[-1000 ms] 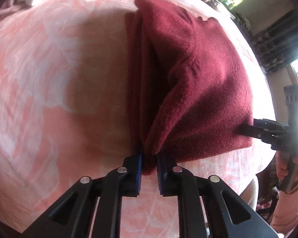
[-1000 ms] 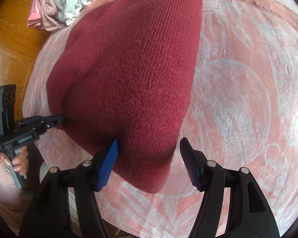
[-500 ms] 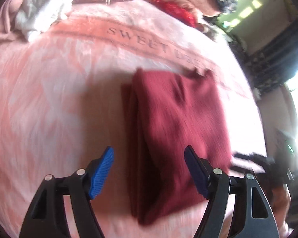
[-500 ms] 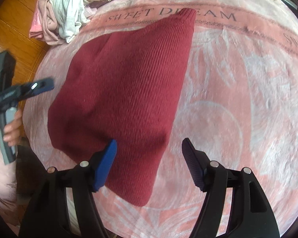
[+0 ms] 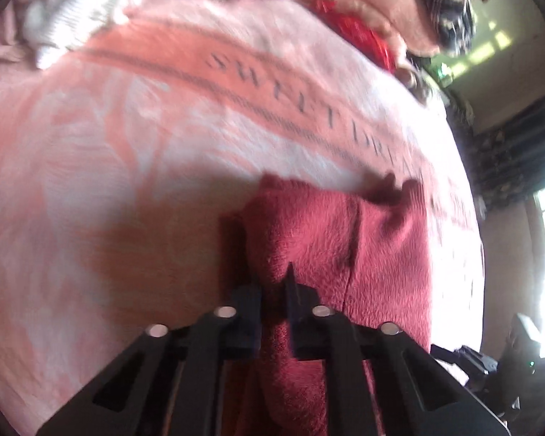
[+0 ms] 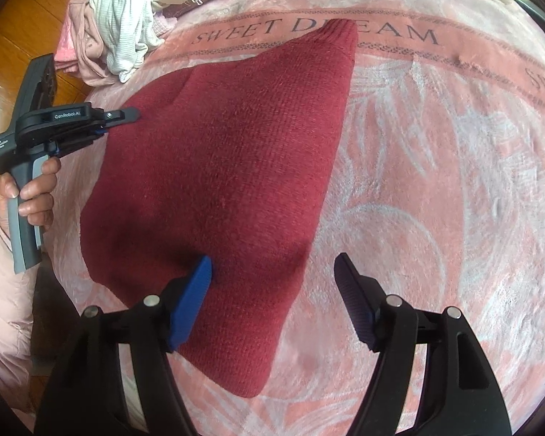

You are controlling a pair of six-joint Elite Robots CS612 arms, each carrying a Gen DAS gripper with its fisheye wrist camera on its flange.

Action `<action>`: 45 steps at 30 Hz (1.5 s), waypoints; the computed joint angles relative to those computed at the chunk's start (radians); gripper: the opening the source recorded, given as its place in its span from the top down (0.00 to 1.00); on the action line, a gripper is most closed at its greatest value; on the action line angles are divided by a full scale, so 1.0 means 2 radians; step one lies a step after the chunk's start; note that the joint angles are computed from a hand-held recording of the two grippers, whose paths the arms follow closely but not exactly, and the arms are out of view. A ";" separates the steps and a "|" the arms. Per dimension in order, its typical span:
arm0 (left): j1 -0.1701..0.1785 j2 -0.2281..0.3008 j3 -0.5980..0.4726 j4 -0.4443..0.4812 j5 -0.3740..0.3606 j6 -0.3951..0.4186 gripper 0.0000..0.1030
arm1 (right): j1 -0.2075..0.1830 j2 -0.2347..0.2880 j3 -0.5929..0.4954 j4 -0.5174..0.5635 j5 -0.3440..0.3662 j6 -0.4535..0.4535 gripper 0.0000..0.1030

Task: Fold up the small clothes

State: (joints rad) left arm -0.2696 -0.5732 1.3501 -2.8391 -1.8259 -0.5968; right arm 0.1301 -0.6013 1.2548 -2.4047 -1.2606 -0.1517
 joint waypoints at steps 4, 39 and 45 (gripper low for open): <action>-0.001 0.005 -0.002 0.006 0.034 0.013 0.91 | 0.003 0.004 -0.006 0.003 0.004 -0.002 0.32; -0.044 -0.047 0.104 -0.004 0.078 0.072 0.64 | 0.016 -0.020 0.053 -0.102 -0.049 -0.014 0.31; -0.039 -0.044 0.102 -0.009 0.060 0.067 0.58 | 0.014 -0.013 0.047 -0.083 -0.046 -0.004 0.31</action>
State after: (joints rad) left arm -0.3485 -0.6602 1.5543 -2.8567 -1.7053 -0.4630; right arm 0.1572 -0.6266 1.3490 -2.5707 -1.3536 -0.1594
